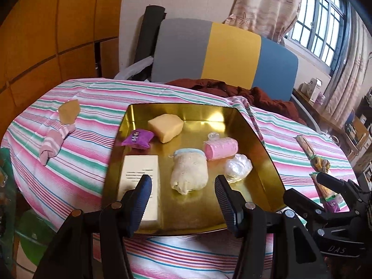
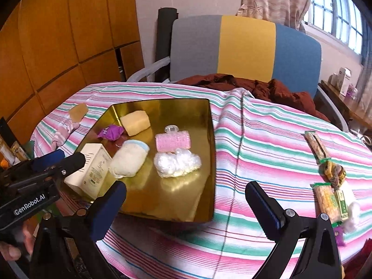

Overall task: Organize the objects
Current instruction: 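Withdraw both open tools from the tray toward the remaining items, then grasp the tan sponge with the left tool while the right tool grasps another purple packet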

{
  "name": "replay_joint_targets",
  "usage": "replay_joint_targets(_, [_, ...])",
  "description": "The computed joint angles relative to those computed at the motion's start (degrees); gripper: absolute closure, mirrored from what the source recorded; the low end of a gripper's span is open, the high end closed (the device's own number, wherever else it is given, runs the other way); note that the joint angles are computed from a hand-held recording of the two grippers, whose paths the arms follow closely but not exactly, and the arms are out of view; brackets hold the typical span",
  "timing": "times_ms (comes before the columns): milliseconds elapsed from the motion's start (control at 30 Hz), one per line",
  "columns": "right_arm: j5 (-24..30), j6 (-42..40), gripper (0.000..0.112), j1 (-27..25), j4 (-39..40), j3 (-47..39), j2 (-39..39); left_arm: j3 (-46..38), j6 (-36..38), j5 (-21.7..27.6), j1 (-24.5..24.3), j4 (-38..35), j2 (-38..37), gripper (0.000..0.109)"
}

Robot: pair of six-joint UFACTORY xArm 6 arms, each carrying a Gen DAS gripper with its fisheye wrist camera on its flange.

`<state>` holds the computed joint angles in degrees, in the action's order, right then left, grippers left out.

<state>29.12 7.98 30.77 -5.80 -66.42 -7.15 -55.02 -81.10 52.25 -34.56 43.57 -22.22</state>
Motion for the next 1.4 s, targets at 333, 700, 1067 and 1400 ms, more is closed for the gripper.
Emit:
replay_joint_targets(333, [1.6, 1.2, 0.01, -5.2, -0.2, 2.8, -2.9, -4.0, 4.4, -3.7, -0.5, -0.8, 4.0, 0.051])
replay_joint_targets(700, [6.8, 2.3, 0.01, -19.1, -0.1, 4.4, -10.0, -13.7, 30.6, -19.9, -2.8, -14.7, 17.7, 0.046])
replay_joint_targets(1067, [9.8, 6.5, 0.01, -31.2, -1.5, 2.3, -12.3, -31.3, 72.4, -23.5, -9.8, -48.0, 36.4, 0.026])
replay_joint_targets(1400, [10.2, 5.8, 0.01, -33.9, -0.3, 4.2, -13.8, -47.6, 79.5, -17.7, -12.1, -55.9, 49.0, 0.026])
